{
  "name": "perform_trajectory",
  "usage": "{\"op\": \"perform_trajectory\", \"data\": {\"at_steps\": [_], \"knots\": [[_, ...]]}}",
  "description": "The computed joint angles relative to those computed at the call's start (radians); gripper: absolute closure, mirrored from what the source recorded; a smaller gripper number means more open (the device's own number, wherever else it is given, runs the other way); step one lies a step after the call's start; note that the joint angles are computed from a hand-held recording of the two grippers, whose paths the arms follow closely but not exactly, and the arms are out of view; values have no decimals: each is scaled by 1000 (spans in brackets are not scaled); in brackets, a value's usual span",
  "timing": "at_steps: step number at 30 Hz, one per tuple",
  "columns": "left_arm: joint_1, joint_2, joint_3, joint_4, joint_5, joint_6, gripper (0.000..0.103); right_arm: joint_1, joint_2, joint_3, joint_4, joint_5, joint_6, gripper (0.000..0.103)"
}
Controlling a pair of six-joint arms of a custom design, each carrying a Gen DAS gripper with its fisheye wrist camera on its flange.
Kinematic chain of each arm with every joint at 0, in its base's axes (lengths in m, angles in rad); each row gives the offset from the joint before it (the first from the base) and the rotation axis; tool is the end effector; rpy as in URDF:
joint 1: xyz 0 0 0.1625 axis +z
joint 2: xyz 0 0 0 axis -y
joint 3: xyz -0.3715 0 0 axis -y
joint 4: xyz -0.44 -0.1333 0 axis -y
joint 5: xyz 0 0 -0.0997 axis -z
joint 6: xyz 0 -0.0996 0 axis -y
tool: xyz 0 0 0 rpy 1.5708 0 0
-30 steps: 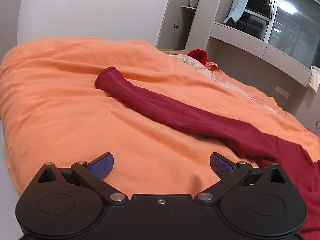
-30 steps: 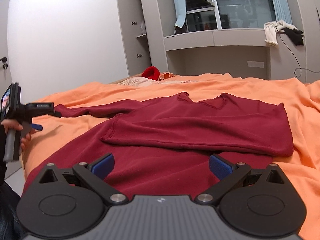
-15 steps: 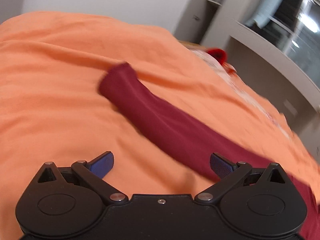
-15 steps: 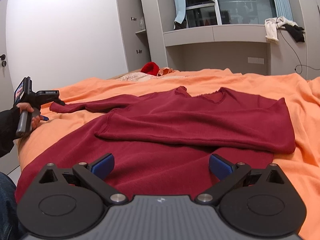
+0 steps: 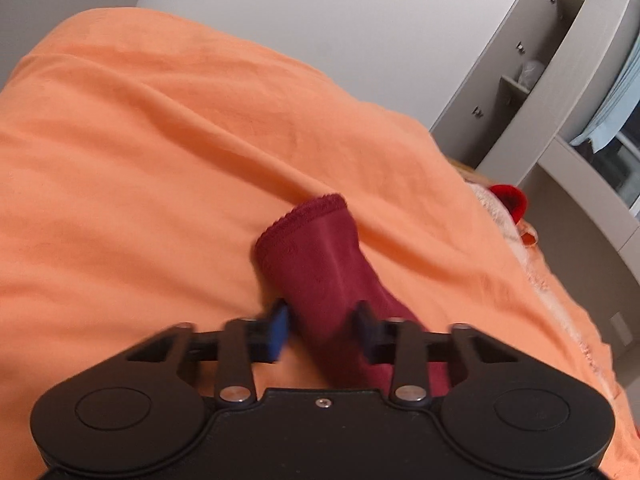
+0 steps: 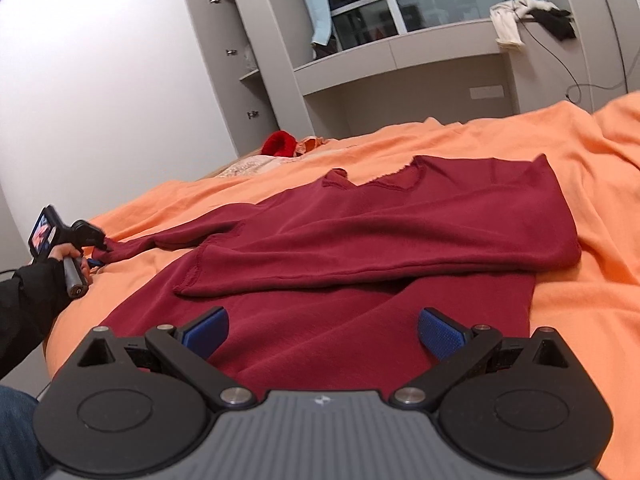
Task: Fold small clothes
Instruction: 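Move the left gripper to the other sleeve cuff and grasp it, then lift the held sleeve with the left gripper, lay it across the body, release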
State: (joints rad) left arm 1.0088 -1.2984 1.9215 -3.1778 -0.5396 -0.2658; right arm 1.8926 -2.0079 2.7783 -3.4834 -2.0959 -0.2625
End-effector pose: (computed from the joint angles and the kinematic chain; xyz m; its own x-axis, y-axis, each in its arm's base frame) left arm -0.1107 -0.5863 0.3182 -0.8643 -0.4422 -0.2397 0.0705 0.3653 -0.9282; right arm 0.1671 -0.2377 0.2475 -0.8979 0.0511 0.4372 -0.3774 0.4220 -0.8243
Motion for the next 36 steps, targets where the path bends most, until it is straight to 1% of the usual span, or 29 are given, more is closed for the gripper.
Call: {"op": "perform_trajectory", "data": {"at_steps": [1, 3, 4, 7, 9, 11, 14, 16, 19, 20, 25, 27, 29, 31, 32, 35, 36], "knots": [[1, 9, -7, -20, 2, 29, 86, -1, 2, 1, -8, 2, 0, 0], [-4, 32, -21, -58, 11, 89, 93, 0, 8, 2, -25, 1, 0, 0], [-11, 41, -26, -82, 16, 127, 94, 0, 13, 2, -32, -1, 2, 0], [-40, 77, -49, -191, 6, 316, 96, -2, 11, 5, -50, 2, 7, 0], [-70, 88, -56, -260, -32, 443, 96, -1, 14, 6, -65, -1, 9, 0], [-106, 86, -54, -304, -83, 540, 96, 4, 15, 4, -76, -6, 9, 0], [-172, 68, -37, -313, -152, 620, 96, 16, 35, -1, -109, -20, 7, 0], [-221, 57, -21, -307, -181, 654, 96, 30, 50, -9, -121, -41, 5, 0], [-303, 42, 18, -307, -224, 699, 96, 72, 98, -33, -171, -124, 2, 0], [-332, 42, 33, -316, -241, 713, 97, 77, 93, -34, -175, -134, 3, 0], [-467, 76, 92, -367, -303, 722, 96, 90, 37, -29, -187, -154, 9, 0], [-515, 103, 106, -350, -313, 705, 96, 103, 19, -33, -190, -177, -1, 0], [-560, 126, 125, -328, -310, 657, 97, 123, -8, -46, -148, -220, -7, 0], [-590, 157, 143, -323, -317, 598, 96, 145, -6, -62, -168, -277, -35, 0], [-609, 170, 159, -313, -318, 553, 96, 151, -12, -67, -179, -294, -45, 0], [-631, 207, 198, -283, -348, 443, 96, 157, -48, -73, -191, -321, -50, 0], [-628, 223, 201, -270, -364, 424, 96, 155, -62, -75, -196, -326, -53, 0]]}}
